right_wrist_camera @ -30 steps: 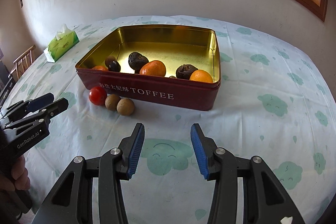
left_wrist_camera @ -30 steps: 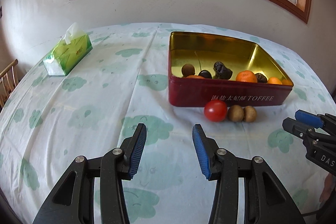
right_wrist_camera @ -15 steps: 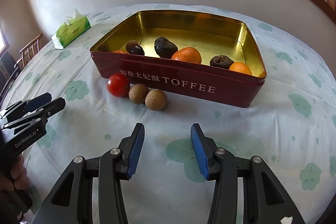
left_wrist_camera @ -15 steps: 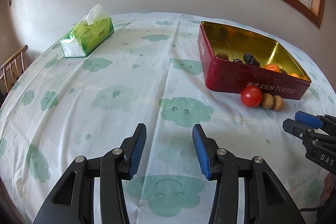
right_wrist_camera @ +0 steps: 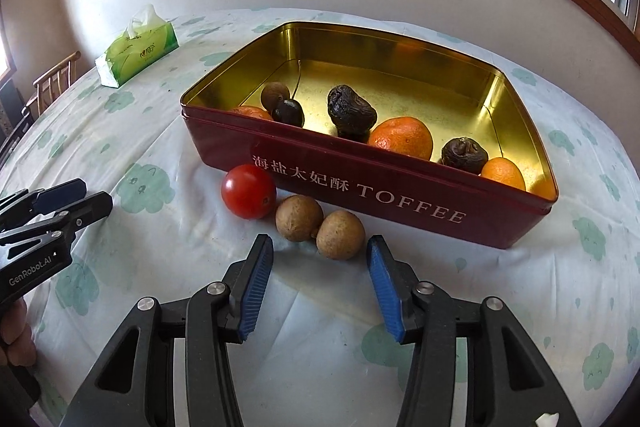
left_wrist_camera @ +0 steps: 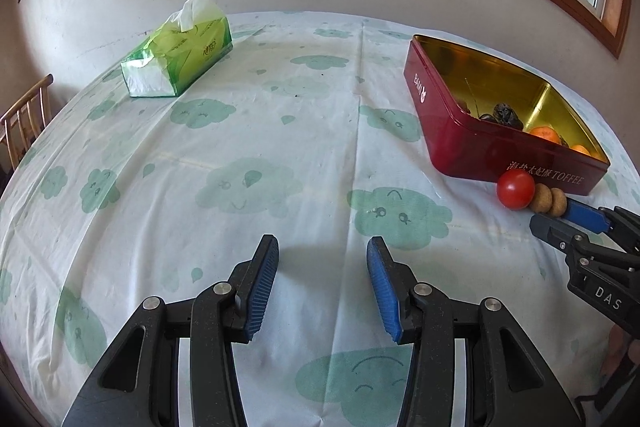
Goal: Organize fruits
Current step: 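Withdraw both open tools from the tin toward the tomato and tan fruits, then close the right tool around the two tan round fruits together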
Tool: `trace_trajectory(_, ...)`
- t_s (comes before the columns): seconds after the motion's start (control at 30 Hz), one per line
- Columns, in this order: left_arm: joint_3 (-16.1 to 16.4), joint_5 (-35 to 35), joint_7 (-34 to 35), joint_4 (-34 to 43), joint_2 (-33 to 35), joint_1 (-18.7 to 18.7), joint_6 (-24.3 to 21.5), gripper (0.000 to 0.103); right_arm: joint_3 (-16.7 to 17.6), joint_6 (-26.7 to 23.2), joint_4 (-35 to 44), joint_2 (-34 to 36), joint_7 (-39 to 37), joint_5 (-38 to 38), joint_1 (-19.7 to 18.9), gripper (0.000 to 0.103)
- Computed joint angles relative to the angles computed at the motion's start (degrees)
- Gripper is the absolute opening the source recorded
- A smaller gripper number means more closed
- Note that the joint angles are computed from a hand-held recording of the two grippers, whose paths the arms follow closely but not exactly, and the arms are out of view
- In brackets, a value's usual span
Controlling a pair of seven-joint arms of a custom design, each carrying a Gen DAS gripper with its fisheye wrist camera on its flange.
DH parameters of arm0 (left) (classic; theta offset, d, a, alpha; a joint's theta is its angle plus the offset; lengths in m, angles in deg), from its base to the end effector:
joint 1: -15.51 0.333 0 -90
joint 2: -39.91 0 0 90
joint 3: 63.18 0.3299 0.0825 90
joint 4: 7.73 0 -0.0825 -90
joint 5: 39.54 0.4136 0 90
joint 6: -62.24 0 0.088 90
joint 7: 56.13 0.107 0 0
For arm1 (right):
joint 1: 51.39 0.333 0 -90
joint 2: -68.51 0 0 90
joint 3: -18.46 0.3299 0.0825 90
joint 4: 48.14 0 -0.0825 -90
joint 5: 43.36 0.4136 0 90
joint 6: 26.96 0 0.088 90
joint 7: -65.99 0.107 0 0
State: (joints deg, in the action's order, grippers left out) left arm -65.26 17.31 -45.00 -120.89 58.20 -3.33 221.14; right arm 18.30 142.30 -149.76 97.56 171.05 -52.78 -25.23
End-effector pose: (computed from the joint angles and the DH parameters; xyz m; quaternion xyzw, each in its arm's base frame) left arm 0.6048 -0.2689 0.3397 -0.7156 0.6100 -0.2328 0.2482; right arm 0.6555 0.3321 0.3449 -0.7710 0.5435 -0.1743 0.2824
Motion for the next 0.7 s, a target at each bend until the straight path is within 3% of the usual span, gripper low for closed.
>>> trace_trajectory(0.23, -0.02, -1.16, 2.19, 0.38, 0.44, 0.09, 0.58, 0.055, -1.25, -1.30, 3.09, 1.87, 1.83, -0.95, 1.37, 0.047)
trace_trajectory(0.7, 0.29, -1.31, 2.60, 0.50, 0.49, -0.33, 0.14, 0.055, -1.32, -1.26, 3.13, 1.90, 3.35, -1.62, 1.28, 0.044)
